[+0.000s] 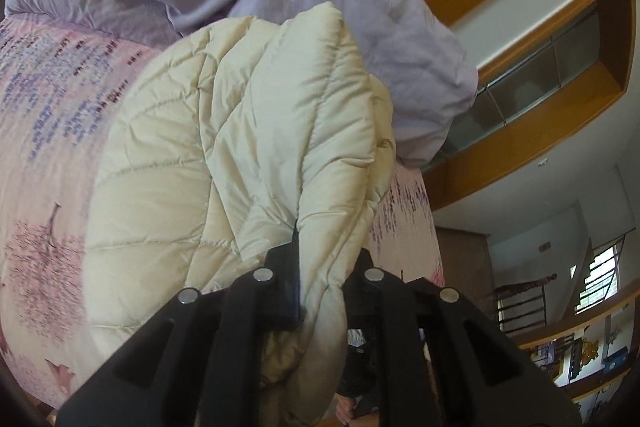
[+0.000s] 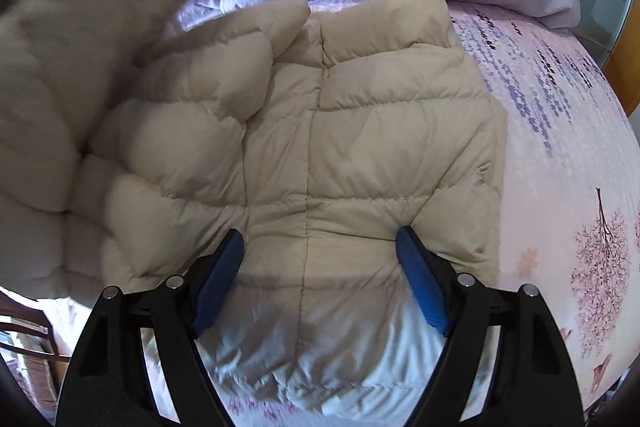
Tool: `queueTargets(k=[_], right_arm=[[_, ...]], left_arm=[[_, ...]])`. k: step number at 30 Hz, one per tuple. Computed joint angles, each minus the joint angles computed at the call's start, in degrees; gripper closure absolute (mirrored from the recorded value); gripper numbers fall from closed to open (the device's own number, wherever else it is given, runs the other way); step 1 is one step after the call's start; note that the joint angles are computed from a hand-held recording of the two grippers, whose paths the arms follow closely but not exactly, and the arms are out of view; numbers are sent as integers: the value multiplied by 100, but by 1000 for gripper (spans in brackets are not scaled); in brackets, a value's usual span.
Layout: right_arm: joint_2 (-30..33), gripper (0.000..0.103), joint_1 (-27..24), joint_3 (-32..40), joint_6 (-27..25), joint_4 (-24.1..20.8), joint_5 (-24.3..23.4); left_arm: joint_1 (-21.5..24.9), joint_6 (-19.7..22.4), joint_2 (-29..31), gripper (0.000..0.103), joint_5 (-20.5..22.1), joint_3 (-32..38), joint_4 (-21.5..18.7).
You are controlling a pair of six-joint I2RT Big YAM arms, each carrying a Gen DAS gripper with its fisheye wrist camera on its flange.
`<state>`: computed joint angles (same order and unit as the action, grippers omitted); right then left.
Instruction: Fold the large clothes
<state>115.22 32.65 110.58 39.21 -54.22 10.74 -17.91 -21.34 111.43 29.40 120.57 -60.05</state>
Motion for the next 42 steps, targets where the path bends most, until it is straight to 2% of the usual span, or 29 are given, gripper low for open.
queueTargets(k=[5, 7, 12, 14, 21, 28, 35, 42], right_arm=[[-718, 24, -34, -887, -155, 571, -141], [-962, 28, -52, -1199, -237, 693, -259], [-1151, 42, -132, -1575, -313, 685, -497], [-1185, 45, -165, -1683, -257, 727, -547], [-1336, 45, -204, -1917, -166, 847, -492], [-1517, 45, -374, -2063, -23, 871, -291], [-1534, 45, -478, -2005, 71, 798, -151], [-1534, 44, -580, -1857, 98, 673, -34]], left_arm=[[-284, 62, 287, 90, -303, 237, -234], [-351, 101, 380, 90, -392, 319, -285], [-470, 144, 569, 90, -533, 522, -405], [-558, 160, 631, 90, -562, 594, -443], [-856, 419, 824, 87, -665, 874, -728], [-853, 675, 752, 70, -729, 1031, -778], [-745, 755, 731, 65, -841, 1236, -787], [-625, 1048, 822, 64, -1317, 1502, -926]])
